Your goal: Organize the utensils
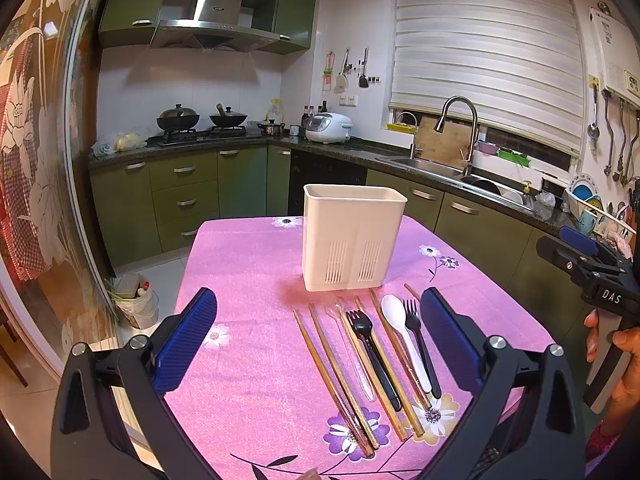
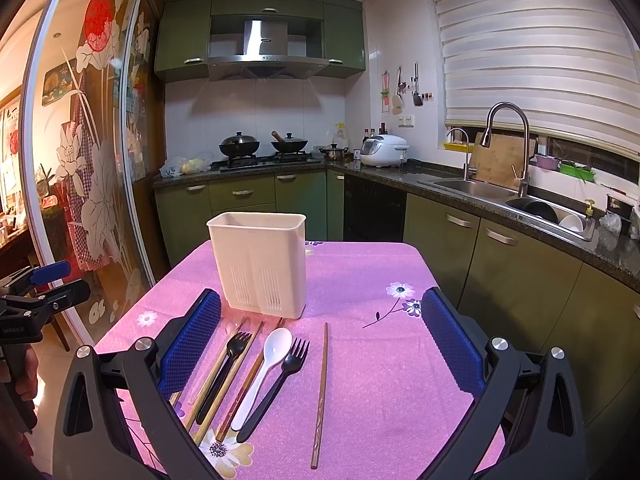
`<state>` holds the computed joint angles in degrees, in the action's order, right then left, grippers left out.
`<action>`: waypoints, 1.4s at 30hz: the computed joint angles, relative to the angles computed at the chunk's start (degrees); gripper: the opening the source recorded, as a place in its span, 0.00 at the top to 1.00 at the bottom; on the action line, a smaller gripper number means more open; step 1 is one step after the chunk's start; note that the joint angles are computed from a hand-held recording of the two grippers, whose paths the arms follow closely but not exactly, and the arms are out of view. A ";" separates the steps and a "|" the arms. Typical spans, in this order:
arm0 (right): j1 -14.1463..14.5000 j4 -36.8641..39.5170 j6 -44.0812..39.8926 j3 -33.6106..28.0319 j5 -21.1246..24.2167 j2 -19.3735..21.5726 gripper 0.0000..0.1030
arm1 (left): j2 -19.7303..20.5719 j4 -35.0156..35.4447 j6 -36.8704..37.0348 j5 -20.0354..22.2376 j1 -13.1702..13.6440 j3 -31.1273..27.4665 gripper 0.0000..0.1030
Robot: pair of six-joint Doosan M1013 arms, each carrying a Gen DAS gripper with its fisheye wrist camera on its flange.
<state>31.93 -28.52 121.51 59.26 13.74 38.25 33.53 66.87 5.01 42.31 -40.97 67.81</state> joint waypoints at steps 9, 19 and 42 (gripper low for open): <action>-0.01 0.56 -0.53 0.00 0.06 0.01 0.04 | -0.03 -0.13 0.12 -0.09 0.03 -0.02 0.06; 0.01 0.72 -0.51 -0.08 0.30 0.20 0.04 | 0.01 0.14 -0.12 -0.22 0.03 0.18 0.06; -1.26 19.79 -18.88 -12.56 15.41 6.94 0.04 | 5.32 -21.82 17.54 6.41 2.69 -9.30 0.06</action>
<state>30.67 -8.74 102.63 46.71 29.15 45.19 38.85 45.05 22.55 48.72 -38.28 58.52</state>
